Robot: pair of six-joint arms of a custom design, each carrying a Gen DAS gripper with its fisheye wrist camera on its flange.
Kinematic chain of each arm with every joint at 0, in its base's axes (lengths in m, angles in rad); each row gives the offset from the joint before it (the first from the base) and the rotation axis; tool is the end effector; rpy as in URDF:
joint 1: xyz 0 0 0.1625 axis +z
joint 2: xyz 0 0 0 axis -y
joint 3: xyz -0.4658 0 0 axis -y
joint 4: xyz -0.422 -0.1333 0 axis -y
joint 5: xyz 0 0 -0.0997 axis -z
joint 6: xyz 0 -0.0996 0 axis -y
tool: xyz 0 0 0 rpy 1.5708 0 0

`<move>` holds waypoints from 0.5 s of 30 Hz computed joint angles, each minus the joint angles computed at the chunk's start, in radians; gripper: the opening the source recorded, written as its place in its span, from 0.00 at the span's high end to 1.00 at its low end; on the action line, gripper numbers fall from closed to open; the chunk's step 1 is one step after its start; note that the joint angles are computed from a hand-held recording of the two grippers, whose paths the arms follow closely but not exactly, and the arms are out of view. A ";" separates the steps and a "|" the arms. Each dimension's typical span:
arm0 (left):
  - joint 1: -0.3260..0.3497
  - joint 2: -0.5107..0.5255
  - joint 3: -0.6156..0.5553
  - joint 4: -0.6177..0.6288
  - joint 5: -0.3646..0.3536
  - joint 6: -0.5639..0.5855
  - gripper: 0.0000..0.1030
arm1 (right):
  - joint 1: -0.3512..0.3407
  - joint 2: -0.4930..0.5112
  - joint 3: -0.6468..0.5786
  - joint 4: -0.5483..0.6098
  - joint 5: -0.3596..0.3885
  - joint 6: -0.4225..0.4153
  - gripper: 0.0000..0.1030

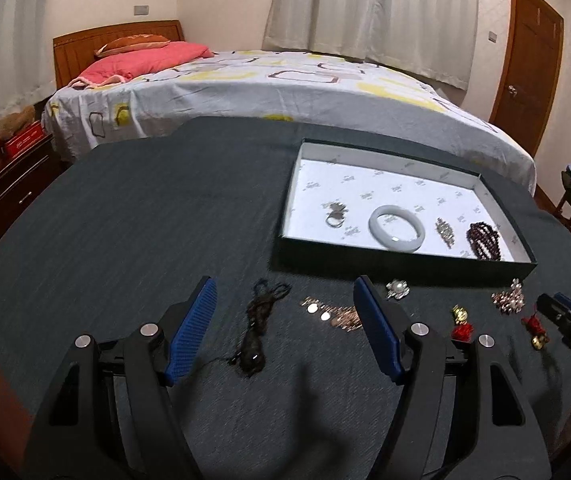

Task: Organize jewelry
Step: 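Lift both open tools out of the box back over the table, then grasp the red tassel with the gold charm using the right tool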

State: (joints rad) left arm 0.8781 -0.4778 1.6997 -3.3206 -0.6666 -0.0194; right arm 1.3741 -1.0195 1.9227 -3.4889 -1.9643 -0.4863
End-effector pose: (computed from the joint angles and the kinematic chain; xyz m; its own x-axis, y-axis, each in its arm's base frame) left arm -0.2683 -0.6546 -0.0229 -0.7392 0.0773 -0.6690 0.5374 0.6664 -0.5168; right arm -0.0310 -0.6423 0.2640 -0.7927 0.2001 0.5759 -0.3024 0.6912 -0.6564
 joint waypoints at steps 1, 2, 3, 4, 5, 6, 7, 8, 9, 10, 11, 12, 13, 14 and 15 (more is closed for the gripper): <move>0.002 -0.003 0.005 0.006 0.003 -0.010 0.33 | -0.002 0.000 0.000 0.000 -0.003 0.001 0.53; 0.003 -0.006 0.009 0.010 0.005 -0.017 0.33 | -0.004 0.000 0.001 0.000 -0.005 0.001 0.53; 0.005 -0.008 0.013 0.014 0.007 -0.026 0.33 | -0.005 0.001 0.000 0.001 -0.008 0.001 0.53; 0.007 -0.011 0.015 0.017 0.008 -0.032 0.33 | -0.006 0.003 -0.001 0.002 -0.012 0.001 0.53; 0.006 -0.012 0.020 0.017 0.011 -0.036 0.33 | -0.006 0.006 -0.005 0.013 -0.022 0.000 0.53; 0.007 -0.012 0.020 0.017 0.011 -0.037 0.33 | -0.007 0.007 -0.008 0.024 -0.023 0.001 0.53; 0.007 -0.012 0.020 0.016 0.012 -0.036 0.33 | -0.008 0.009 -0.010 0.035 -0.025 0.001 0.53; 0.008 -0.012 0.020 0.015 0.012 -0.034 0.33 | -0.009 0.011 -0.012 0.041 -0.029 0.001 0.53; 0.008 -0.012 0.020 0.012 0.013 -0.031 0.33 | -0.009 0.012 -0.014 0.053 -0.035 0.001 0.53; 0.008 -0.012 0.020 0.010 0.013 -0.029 0.33 | -0.011 0.012 -0.014 0.062 -0.036 0.004 0.53; 0.008 -0.012 0.021 0.008 0.013 -0.028 0.33 | -0.013 0.012 -0.012 0.063 -0.036 0.006 0.53; 0.008 -0.012 0.022 0.008 0.013 -0.027 0.33 | -0.015 0.009 -0.010 0.063 -0.035 0.009 0.54; 0.009 -0.012 0.023 0.011 0.014 -0.029 0.33 | -0.017 0.007 -0.008 0.064 -0.037 0.009 0.54; 0.009 -0.012 0.022 0.013 0.013 -0.030 0.33 | -0.019 0.006 -0.005 0.063 -0.040 0.011 0.54; 0.010 -0.012 0.022 0.014 0.013 -0.031 0.33 | -0.021 0.004 -0.004 0.064 -0.041 0.014 0.54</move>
